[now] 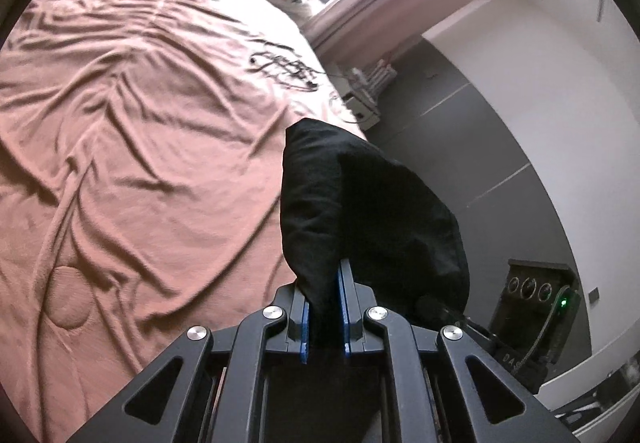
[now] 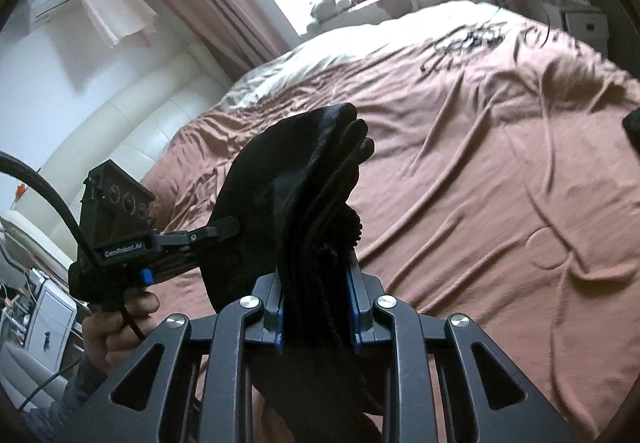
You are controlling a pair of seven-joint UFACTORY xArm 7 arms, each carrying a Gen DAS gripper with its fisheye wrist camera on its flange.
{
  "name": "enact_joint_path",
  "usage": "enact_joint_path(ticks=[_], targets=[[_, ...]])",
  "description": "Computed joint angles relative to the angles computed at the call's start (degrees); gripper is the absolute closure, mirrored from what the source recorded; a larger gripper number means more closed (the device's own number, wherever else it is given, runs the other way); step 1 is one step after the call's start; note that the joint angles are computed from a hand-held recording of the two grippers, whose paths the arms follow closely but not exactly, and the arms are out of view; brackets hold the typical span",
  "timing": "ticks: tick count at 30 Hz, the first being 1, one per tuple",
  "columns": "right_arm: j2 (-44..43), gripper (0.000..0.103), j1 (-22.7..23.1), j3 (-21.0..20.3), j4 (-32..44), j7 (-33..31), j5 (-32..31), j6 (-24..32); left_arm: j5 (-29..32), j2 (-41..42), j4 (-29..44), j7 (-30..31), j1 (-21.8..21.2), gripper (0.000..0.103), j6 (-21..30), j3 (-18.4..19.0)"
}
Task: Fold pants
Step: 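Carry the lifted pants bundle with both grippers toward the bed corner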
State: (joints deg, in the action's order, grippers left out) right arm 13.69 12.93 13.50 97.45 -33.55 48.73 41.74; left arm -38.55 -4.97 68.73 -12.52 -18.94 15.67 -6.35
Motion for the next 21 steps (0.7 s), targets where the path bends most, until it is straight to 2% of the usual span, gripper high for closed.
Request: enact_joint_path(ticks=[5,11,21], targets=[[-7.4,0.083,-1.2,-1.3,-7.8,-5.2,4.8,-0.9,5.0,-0.2,1.6,-4.0,-0.6,0.091,-0.1,-1.5],[-16.4,0.083,-0.5,-5.6,-16.2,-10.8,9.8,-0.3,13.5,0.1,4.1,-10.9,-1.7,0.091,-0.7,-3.5],[-29.0,0.083,1.1,-13.8,-26.4,-15.1,11.3,2.4,28.3,5.1,11.8,-23.1,-4.9,0.091,-1.6,-6.6]])
